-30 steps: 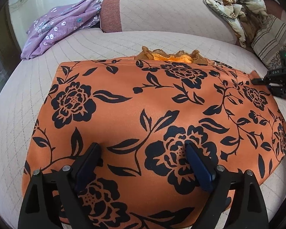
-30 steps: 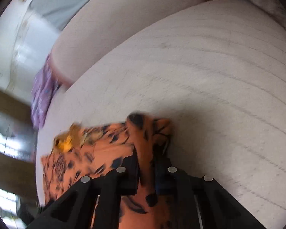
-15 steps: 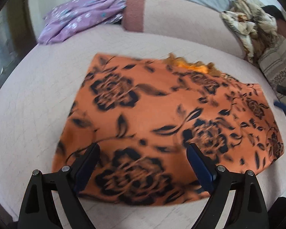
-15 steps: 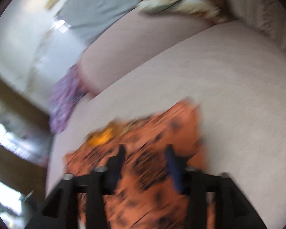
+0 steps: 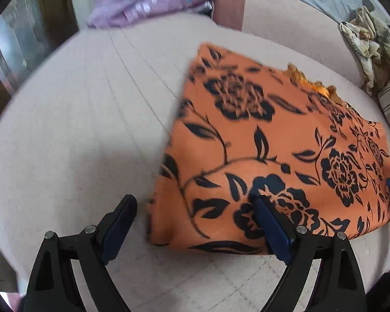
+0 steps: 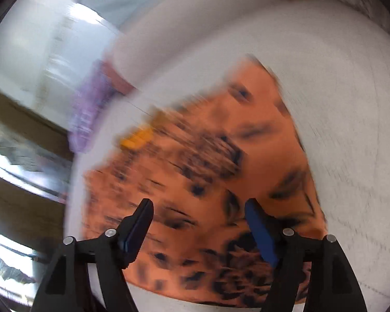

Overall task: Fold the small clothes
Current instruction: 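Smooth the folded blouse flat with both open tools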

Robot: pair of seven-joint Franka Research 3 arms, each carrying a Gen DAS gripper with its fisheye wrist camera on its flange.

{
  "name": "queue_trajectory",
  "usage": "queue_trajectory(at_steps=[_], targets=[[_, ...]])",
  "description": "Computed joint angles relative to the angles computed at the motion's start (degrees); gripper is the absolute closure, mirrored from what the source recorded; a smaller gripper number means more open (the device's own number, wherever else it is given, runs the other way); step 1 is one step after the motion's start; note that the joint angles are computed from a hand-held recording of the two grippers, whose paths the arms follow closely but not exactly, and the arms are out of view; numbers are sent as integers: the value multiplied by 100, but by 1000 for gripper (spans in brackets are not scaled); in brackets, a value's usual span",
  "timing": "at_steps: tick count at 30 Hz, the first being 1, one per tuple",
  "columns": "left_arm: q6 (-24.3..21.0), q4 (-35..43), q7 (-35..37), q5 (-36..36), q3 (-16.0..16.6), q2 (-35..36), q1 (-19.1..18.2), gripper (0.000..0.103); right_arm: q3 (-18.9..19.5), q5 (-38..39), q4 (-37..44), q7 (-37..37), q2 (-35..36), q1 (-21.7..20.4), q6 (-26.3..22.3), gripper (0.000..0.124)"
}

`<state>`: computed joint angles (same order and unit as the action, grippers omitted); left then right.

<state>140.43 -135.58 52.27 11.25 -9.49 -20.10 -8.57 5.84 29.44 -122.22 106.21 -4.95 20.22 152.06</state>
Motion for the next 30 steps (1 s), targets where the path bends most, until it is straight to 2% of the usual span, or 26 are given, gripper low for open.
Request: queue_trajectory(at_steps=[2,6,7,10,12,13,14,15,17,18,21,25,28,30], targets=[[264,27,16,267,-34,-130,79,11,55,-24,-192,-28,-103,38,421,49],[607,590,731,-274,307,348,-94,11,57,-222,-201,39,-84,48,364,49],[598,809,814,-261,273,554,-54,11,41,-144,-211,-26,-81,63,392,49],[477,1577,1092,-144,142,1337,35,11,2,130,-266,-263,-92,104,478,49],[178,2271,1161,130,63,2032,88,11,-34,238,-276,-432,-133,101,456,49],[-74,2531,1060,499,41,2289,96,11,-23,253,-287,-441,-130,102,486,49],[-530,2918,705,1050,135,2664,-4,11,-15,263,-292,-434,-125,101,504,49],[-714,3106,565,1199,116,2839,97,10,-19,264,-313,-431,-157,91,486,49],[-614,3128,455,938,172,2934,234,10,-4,234,-290,-393,-134,87,470,49],[-622,3117,486,680,174,2893,319,10,-13,231,-312,-395,-177,78,435,49],[-447,2726,182,933,220,2428,356,10,-13,215,-303,-389,-185,70,394,49],[286,1700,333,520,198,1374,452,10,33,42,-293,-48,-229,36,397,49],[736,893,525,174,193,551,342,10,71,113,-454,37,-499,123,537,49],[850,508,739,-66,206,125,162,10,64,377,-630,-139,-722,276,691,48]])
